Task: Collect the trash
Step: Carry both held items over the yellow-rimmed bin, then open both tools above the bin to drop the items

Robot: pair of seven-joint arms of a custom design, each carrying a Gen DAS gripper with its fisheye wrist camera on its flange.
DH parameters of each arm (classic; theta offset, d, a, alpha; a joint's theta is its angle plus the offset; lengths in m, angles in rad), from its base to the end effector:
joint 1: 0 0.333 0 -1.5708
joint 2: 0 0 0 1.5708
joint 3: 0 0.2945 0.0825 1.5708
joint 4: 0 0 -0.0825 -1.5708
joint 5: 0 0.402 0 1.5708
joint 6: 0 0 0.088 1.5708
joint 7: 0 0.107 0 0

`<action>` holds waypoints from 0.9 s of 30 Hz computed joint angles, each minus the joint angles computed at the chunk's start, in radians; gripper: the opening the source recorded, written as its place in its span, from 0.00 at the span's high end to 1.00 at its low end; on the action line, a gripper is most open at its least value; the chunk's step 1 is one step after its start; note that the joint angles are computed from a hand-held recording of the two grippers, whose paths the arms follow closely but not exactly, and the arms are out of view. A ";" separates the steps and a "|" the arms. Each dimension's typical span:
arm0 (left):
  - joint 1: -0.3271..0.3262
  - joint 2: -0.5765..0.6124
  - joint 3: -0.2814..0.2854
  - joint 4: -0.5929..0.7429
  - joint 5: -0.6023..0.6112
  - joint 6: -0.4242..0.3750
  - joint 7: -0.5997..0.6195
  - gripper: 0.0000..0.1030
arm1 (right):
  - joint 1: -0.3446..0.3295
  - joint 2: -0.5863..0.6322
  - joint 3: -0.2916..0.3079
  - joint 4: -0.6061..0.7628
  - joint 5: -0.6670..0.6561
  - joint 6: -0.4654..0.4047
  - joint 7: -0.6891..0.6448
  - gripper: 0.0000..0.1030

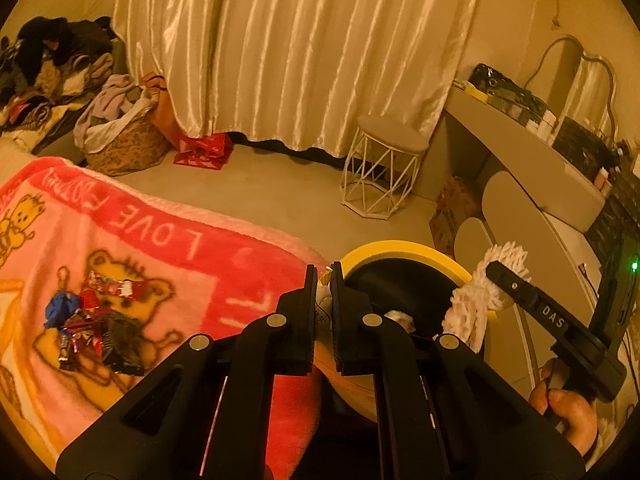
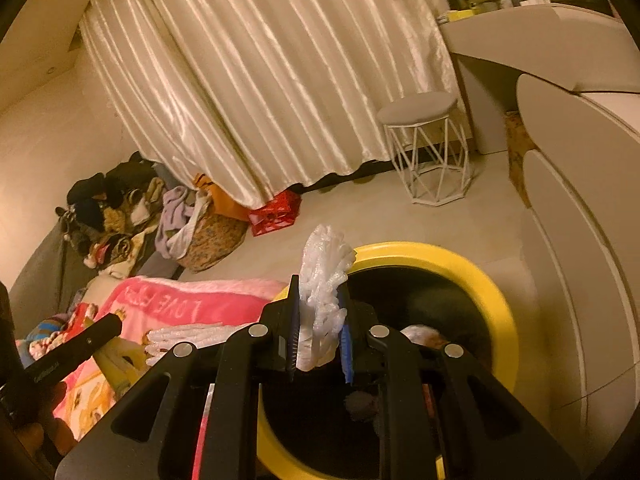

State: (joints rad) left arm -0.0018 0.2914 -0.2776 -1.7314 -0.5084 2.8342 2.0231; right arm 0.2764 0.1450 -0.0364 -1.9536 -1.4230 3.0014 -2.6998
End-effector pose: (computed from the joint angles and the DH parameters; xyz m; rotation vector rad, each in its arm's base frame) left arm 0.6800 -0.1489 0.4792 -1.5661 2.0458 -1.1300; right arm 0.5856 0.2176 0.4306 -1.1755 1.8235 -0.5853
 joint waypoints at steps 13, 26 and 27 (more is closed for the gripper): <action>-0.044 0.067 -0.010 0.036 0.096 -0.005 -0.024 0.96 | -0.008 -0.010 0.012 -0.033 0.021 -0.127 -0.071 0.84; -0.059 0.135 -0.028 0.080 0.168 -0.015 -0.033 0.96 | -0.006 0.015 0.000 -0.036 0.070 -0.167 -0.136 0.84; -0.062 0.140 -0.027 0.083 0.175 -0.015 -0.034 0.96 | -0.006 0.017 -0.001 -0.037 0.070 -0.167 -0.140 0.84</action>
